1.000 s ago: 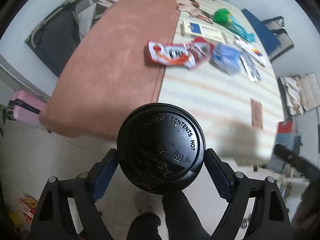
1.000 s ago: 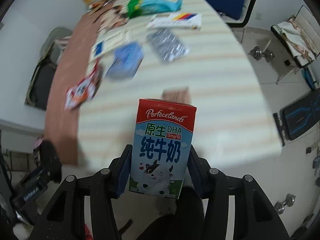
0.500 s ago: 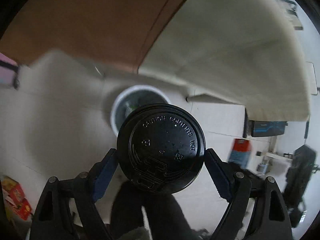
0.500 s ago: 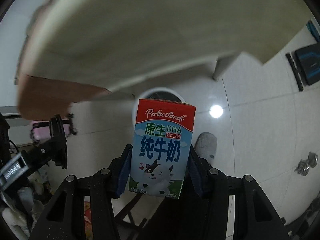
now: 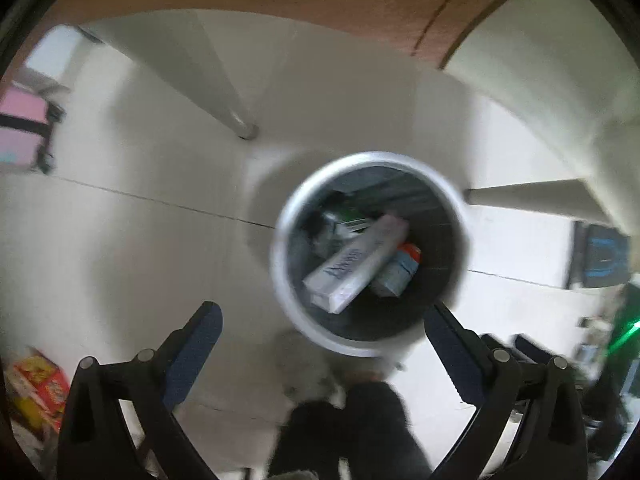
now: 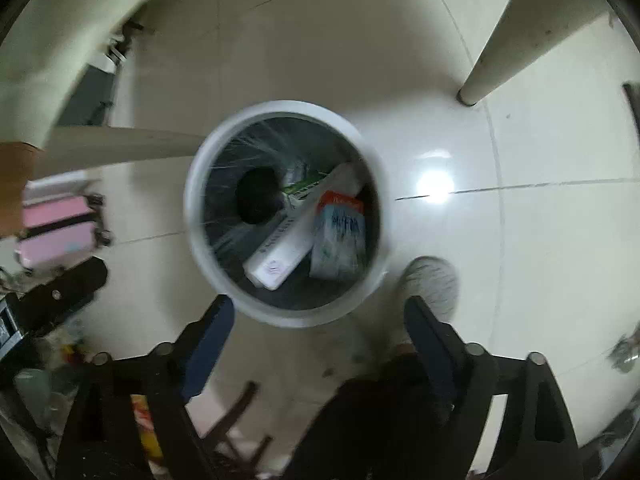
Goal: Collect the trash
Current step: 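Open both tools to drop the lid and carton into the bin, then grasp the red snack wrapper with the left tool while the right tool grasps the blue bag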
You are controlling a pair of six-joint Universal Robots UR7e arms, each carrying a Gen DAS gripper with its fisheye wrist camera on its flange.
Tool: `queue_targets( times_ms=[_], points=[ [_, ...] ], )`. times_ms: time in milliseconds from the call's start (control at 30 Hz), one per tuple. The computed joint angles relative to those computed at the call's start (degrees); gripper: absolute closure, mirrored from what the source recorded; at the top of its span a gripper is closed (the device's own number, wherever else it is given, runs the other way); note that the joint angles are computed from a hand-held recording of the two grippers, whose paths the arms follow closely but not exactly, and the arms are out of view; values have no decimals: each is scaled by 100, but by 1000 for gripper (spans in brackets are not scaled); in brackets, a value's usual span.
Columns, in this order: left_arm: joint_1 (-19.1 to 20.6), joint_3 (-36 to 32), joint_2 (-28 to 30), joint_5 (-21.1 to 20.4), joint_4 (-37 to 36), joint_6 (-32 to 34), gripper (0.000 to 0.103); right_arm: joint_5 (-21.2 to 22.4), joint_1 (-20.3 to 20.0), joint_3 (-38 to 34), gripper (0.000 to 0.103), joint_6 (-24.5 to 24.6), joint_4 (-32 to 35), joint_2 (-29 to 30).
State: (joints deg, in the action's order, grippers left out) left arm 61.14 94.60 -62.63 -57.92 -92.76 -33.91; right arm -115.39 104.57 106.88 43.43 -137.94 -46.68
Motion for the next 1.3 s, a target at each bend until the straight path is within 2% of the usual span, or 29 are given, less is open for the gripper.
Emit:
queue_targets(
  times_ms=[67, 133, 300, 533, 900, 1100, 1300],
  points=[
    [-19, 58, -83, 138, 132, -16, 0, -234, 83, -159, 9, 43, 312, 69],
    [-51, 70, -158, 151, 273, -107, 0, -484, 181, -287, 1, 120, 698, 60],
    [-252, -14, -248, 221, 675, -259, 0, -947, 390, -583, 1, 441, 1580, 38],
    [-467, -7, -476, 215, 934, -349, 0, -1136, 672, -773, 1, 725, 2120, -53],
    [-931, -375, -870, -77, 1571, -637, 0, -1041, 1296, -1240, 1, 1213, 2991, -422],
    [-1330, -957, -1036, -289, 2213, -846, 0, -941, 1793, -1807, 1, 1653, 3858, -604],
    [-1740, -1798, -1025, -370, 2927, -1041, 0, -770, 2301, -2710, 1, 2109, 4856, -666]
  ],
)
